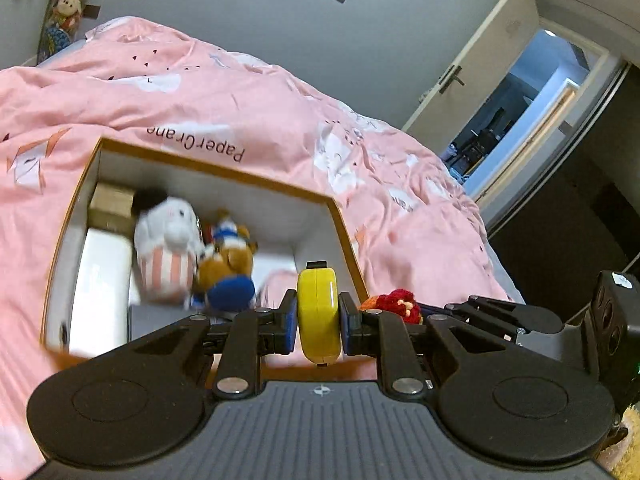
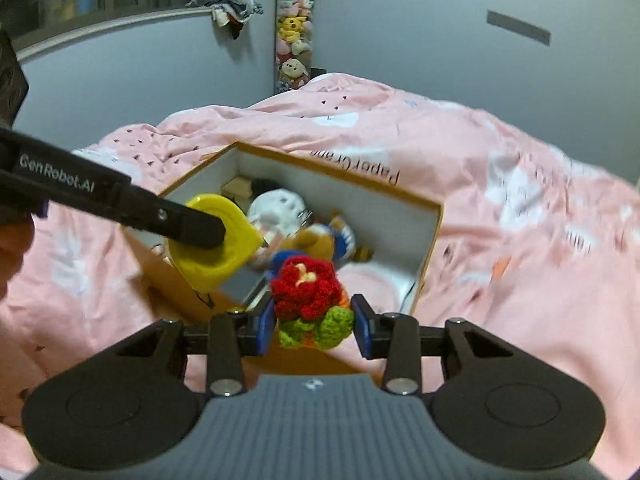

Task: Organize objects
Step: 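Lift the yellow toy with the left tool while the right tool carries the flower into the box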

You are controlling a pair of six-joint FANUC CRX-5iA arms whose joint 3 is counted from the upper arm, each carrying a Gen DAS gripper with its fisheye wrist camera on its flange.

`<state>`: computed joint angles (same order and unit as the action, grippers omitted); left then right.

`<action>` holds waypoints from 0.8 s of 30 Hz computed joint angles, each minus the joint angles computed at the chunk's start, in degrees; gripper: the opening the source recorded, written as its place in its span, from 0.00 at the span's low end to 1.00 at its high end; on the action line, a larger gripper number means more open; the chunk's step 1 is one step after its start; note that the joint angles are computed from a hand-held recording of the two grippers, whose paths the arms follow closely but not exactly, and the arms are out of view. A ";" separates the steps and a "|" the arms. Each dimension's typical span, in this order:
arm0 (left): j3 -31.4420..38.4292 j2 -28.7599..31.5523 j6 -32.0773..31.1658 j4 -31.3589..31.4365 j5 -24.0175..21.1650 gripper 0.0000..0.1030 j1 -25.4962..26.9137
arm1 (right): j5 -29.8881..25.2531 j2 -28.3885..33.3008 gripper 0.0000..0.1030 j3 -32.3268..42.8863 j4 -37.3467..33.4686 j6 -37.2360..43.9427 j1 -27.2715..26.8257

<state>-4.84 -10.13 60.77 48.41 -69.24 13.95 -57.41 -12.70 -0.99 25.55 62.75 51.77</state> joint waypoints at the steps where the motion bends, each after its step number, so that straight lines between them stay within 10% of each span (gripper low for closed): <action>1: 1.23 1.31 0.41 -0.38 0.58 0.22 -0.61 | -0.27 1.39 0.40 1.60 -0.75 2.00 -1.16; 15: 15.40 18.14 7.62 -7.47 2.32 0.22 -7.66 | -6.01 22.43 0.41 19.25 -3.96 23.49 -10.52; 24: 21.12 24.10 8.89 -11.84 1.19 0.22 -10.02 | -3.76 22.64 0.42 16.80 -1.52 26.19 -10.96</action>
